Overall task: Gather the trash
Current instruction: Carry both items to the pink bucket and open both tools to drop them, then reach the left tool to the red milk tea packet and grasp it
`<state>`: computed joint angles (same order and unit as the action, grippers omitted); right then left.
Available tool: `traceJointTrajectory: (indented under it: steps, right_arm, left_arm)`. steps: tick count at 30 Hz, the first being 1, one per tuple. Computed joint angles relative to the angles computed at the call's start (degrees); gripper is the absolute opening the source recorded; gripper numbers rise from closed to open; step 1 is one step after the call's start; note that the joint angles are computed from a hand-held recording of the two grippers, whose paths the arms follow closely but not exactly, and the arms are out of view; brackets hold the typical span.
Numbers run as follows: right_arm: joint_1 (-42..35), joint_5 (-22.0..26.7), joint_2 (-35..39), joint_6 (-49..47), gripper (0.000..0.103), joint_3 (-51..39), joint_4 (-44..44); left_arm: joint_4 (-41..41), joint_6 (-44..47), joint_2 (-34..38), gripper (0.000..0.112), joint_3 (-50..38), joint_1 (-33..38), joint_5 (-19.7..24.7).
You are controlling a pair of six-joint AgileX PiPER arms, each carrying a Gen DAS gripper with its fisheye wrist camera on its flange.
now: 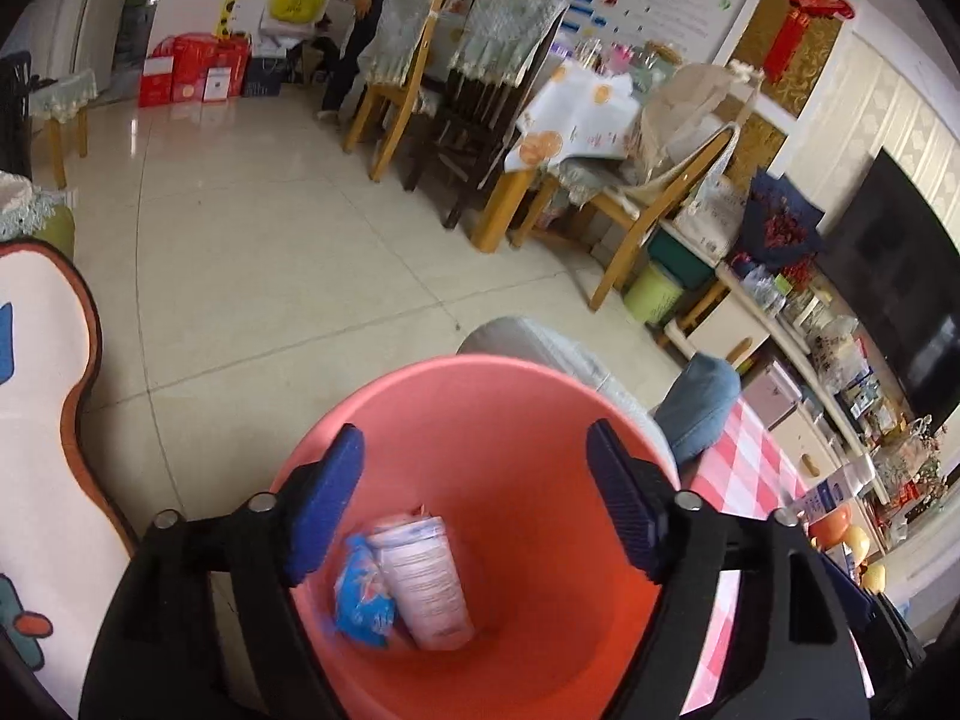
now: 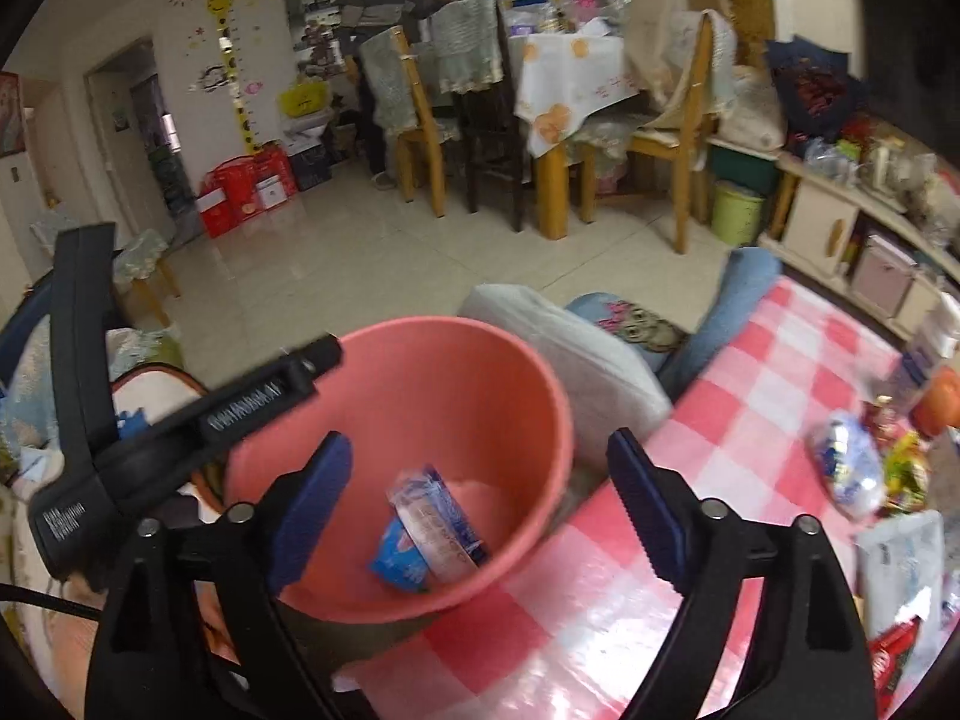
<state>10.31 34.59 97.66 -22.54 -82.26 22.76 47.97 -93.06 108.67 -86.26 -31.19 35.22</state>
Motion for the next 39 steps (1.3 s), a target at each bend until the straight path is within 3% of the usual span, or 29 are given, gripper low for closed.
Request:
traceJointTrajectory:
  steps: [6,11,16,30,39]
  right_arm:
    - [-5.3,-3.8,-6.7,-1.5,0.088,8.6,1.5]
    - [-10.9,-4.2,-11.6,-7.0,0.089,14.8,5.7]
    - [-16.3,-4.1,-15.1,-13.6,0.095,19.5,11.1]
    - [-27.9,-6.9,-23.5,-34.1,0.098,30.2,23.2]
    - [-38.7,1.5,-22.8,-45.1,0.098,31.4,31.2]
  left_arm:
    - [13.2,-11.3,-0.6,0.086,1.3,-3.1,-0.4]
    - [19.3,-14.4,0.1,0.086,0.2,-5.5,-0.6]
    - [19.4,-10.6,1.8,0.086,-2.9,-7.5,-0.3]
    - [14.0,1.9,5.2,0.086,-9.7,-12.0,1.7]
    - [13.4,5.0,7.3,0.086,-13.0,-14.5,1.5]
